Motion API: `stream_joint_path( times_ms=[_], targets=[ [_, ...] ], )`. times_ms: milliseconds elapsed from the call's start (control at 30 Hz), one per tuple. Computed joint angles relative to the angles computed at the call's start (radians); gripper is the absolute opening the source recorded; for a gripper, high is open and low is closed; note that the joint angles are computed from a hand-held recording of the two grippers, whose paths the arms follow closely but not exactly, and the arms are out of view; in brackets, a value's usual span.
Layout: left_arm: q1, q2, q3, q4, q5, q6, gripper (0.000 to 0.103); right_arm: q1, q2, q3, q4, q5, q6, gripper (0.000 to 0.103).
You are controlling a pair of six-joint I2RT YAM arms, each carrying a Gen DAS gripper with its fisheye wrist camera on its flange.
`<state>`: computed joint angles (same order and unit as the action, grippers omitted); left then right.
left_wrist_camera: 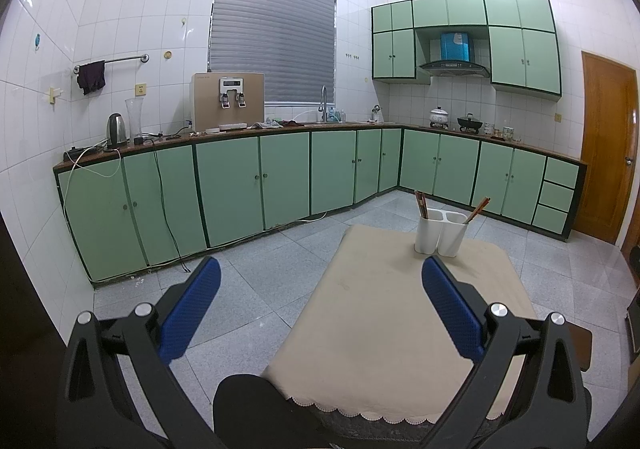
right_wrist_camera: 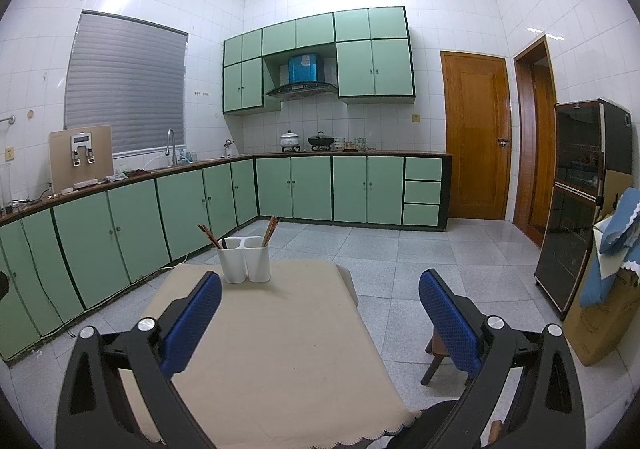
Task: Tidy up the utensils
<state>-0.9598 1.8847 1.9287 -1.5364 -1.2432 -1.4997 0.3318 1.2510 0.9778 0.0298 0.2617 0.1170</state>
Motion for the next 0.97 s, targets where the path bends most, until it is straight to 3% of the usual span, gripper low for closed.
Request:
stream_joint_path(
  times_ms=[967],
  targets=[
    [-0.003, 0.01, 0.031, -0.005, 0.0, 0.013, 0.098, 0.005, 0.0, -0.006, 0.004, 0.007, 0.001, 0.097]
  ],
)
